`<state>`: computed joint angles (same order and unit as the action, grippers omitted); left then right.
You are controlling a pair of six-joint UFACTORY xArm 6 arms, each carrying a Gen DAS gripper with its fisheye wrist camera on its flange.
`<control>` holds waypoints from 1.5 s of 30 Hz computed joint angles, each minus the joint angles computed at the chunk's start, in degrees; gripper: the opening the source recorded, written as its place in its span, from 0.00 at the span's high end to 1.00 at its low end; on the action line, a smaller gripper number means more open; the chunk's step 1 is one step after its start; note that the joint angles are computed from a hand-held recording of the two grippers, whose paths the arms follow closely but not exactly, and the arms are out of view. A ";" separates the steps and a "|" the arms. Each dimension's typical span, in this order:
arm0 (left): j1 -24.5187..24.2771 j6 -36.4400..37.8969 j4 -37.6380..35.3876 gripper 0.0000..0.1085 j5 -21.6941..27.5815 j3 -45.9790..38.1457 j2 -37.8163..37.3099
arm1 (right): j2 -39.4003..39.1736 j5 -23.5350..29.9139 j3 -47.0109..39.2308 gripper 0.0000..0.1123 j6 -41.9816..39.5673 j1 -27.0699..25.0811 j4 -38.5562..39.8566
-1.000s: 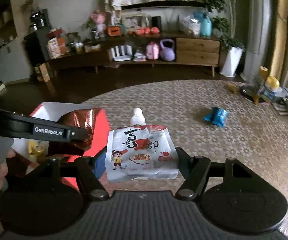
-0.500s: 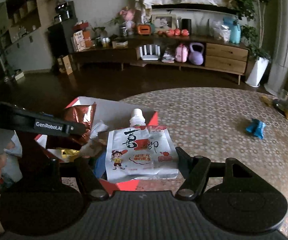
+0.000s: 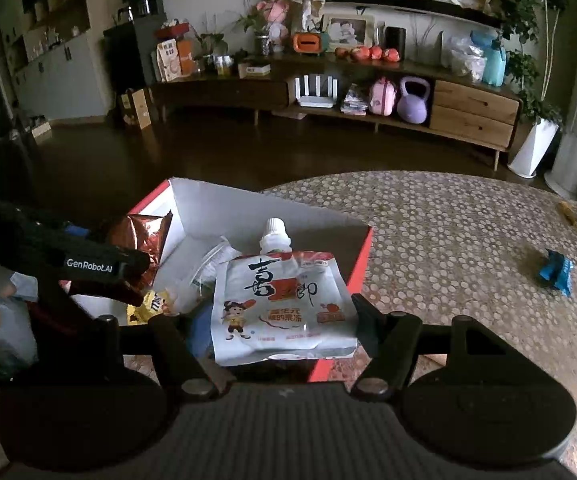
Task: Organize snacks
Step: 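Carry the foil bag and drink pouch into the shoebox with both tools, then open both tools releasing the snacks into the box and withdraw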
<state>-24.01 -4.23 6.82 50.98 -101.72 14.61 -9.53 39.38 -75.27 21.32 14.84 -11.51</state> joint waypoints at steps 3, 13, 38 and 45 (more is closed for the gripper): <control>0.38 -0.01 1.36 0.59 0.35 -2.20 2.47 | 2.91 -0.03 -1.60 0.38 -1.13 -0.16 0.40; 0.53 1.07 2.78 0.59 3.23 -9.80 10.62 | 10.79 -1.13 -6.08 0.38 -3.75 -0.60 1.43; 0.37 -2.00 4.79 0.32 3.66 -7.28 10.13 | 11.70 1.71 -6.06 0.37 -5.22 0.20 1.56; 0.37 -3.11 4.94 0.21 1.24 -3.26 6.51 | 9.01 1.77 -3.81 0.36 -6.25 0.68 1.75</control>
